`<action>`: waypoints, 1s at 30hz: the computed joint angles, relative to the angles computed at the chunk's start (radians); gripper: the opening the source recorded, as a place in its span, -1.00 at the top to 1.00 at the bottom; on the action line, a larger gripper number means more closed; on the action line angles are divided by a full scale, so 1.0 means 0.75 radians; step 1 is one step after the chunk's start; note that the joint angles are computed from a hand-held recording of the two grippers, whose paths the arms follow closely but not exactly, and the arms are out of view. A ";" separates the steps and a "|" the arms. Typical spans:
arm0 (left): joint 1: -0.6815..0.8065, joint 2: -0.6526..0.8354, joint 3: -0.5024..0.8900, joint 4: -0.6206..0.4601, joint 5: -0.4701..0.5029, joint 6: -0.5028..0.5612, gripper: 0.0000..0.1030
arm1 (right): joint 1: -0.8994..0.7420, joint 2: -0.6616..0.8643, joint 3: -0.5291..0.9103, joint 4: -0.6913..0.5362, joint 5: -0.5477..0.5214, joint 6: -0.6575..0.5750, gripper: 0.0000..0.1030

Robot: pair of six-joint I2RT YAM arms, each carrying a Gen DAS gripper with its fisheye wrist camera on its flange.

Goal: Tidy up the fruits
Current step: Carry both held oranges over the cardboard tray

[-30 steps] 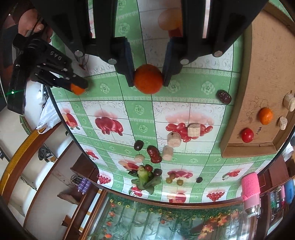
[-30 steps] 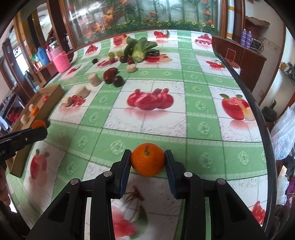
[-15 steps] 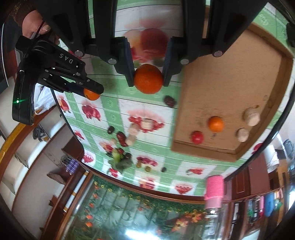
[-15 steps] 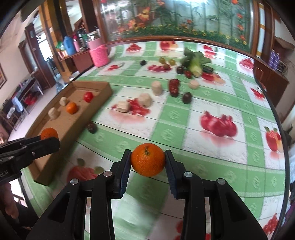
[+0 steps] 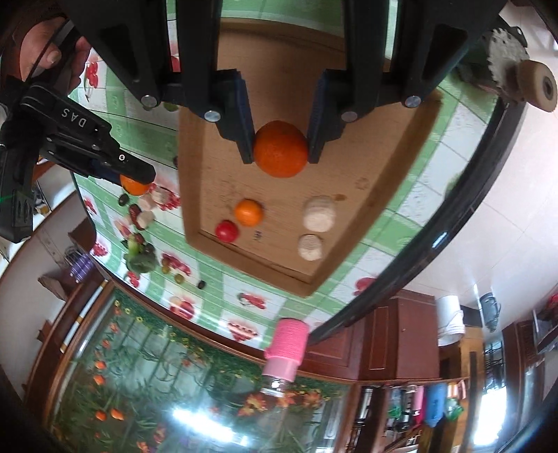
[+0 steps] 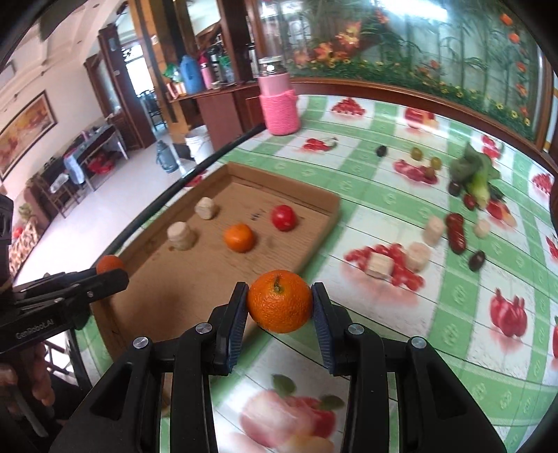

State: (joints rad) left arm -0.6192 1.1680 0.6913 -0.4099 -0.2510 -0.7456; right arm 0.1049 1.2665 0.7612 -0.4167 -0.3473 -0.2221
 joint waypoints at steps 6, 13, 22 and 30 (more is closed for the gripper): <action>0.151 0.009 -0.065 0.047 0.080 0.060 0.37 | 0.202 0.115 0.039 0.066 0.091 0.069 0.32; 0.237 0.148 -0.056 0.129 0.152 0.126 0.37 | 0.341 0.287 0.090 0.145 0.171 0.116 0.32; 0.306 0.264 -0.035 0.183 0.222 0.184 0.37 | 0.376 0.451 0.158 0.184 0.214 0.117 0.32; 0.315 0.338 -0.005 0.198 0.245 0.205 0.37 | 0.405 0.498 0.186 0.189 0.237 0.099 0.31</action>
